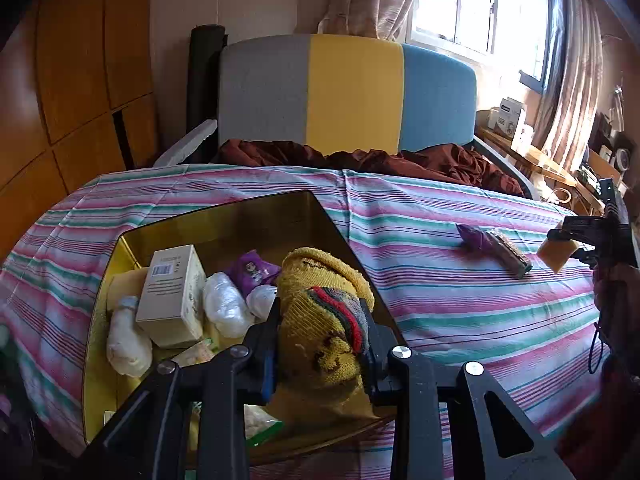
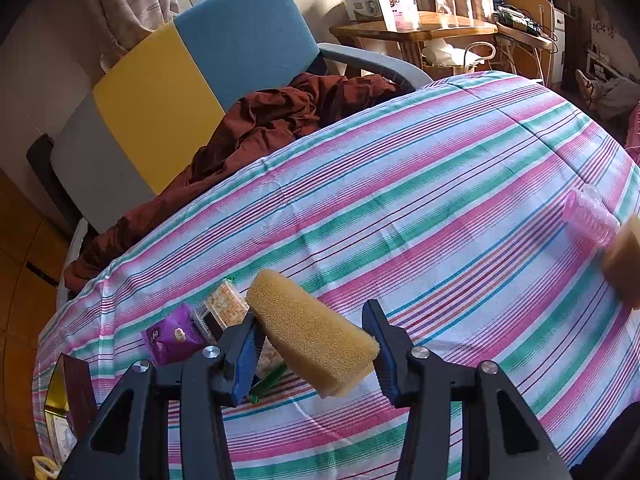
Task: Organize objects
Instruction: 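Carry the sock and sponge over the gold tray with both grippers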
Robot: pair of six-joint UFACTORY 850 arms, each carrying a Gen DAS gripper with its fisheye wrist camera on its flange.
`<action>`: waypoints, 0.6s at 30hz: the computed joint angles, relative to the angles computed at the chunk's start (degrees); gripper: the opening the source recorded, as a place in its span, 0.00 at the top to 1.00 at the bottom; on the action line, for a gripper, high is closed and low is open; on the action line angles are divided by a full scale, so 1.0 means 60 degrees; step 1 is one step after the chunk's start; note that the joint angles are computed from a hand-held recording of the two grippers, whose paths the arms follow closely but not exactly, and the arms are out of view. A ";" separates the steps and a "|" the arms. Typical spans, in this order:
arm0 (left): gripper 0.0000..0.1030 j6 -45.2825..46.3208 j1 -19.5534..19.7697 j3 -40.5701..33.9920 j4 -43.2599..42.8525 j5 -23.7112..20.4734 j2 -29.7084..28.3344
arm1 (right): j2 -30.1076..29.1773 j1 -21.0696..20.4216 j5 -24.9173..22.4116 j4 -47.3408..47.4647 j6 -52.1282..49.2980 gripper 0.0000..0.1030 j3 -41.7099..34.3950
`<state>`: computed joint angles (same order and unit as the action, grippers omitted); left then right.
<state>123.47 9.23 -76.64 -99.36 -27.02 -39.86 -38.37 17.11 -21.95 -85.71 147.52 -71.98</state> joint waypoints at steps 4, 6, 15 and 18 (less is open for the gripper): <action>0.69 -0.0335 0.0271 -0.0166 0.0189 0.0088 -0.0122 | -0.0037 0.0105 -0.0045 -0.0223 -0.0237 0.52 -0.0162; 0.69 -0.0453 0.0436 -0.0244 0.0222 0.0137 -0.0184 | -0.0090 0.0171 -0.0134 0.0182 -0.0850 0.52 -0.0311; 0.69 -0.0817 0.1060 -0.0409 0.0036 0.0897 -0.0282 | -0.0219 0.0273 -0.0725 0.2166 -0.2882 0.52 -0.0588; 0.69 -0.1119 0.1309 -0.0475 0.0096 0.0963 -0.0307 | -0.0147 0.0370 -0.0763 0.1552 -0.2476 0.52 -0.0536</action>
